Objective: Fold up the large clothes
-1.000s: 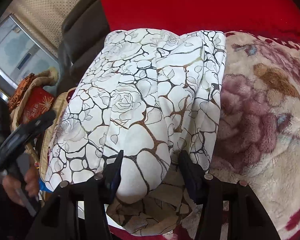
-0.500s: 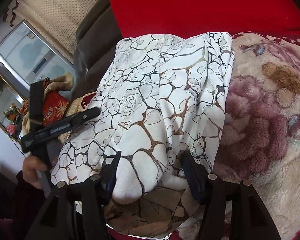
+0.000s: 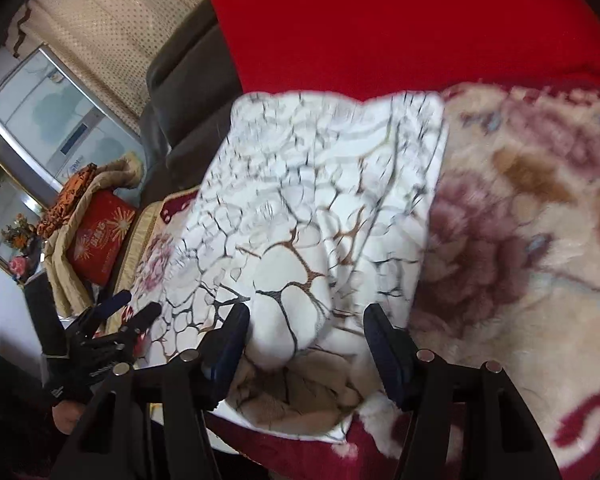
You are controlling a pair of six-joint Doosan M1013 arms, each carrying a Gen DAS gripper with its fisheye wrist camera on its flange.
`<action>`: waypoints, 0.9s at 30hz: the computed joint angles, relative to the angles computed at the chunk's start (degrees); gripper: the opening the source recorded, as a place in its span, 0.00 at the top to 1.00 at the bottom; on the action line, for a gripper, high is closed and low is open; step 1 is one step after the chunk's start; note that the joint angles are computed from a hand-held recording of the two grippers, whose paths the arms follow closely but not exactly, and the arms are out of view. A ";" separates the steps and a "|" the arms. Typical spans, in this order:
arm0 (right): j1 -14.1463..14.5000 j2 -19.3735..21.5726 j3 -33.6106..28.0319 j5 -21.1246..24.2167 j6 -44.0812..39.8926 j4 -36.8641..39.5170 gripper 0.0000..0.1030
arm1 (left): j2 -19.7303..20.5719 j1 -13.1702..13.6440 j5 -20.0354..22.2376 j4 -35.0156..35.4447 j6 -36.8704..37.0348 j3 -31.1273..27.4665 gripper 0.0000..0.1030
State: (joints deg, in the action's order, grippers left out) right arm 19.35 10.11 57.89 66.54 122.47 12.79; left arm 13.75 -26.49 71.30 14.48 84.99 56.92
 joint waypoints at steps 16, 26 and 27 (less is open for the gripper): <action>1.61 0.63 1.92 2.42 1.93 3.45 0.41 | -0.54 -1.83 -1.02 6.12 -2.92 2.17 0.03; 3.37 0.34 -1.61 -1.24 2.63 -4.63 0.41 | -0.62 -1.64 -1.61 5.94 -3.58 2.38 0.01; 3.30 0.51 -1.90 -1.52 3.17 -5.42 0.41 | -0.55 -1.52 -1.52 5.60 -3.72 2.26 0.01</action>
State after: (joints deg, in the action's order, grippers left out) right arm 22.66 10.62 55.99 65.02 125.63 7.38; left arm 13.20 -28.00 69.79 20.08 81.27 59.18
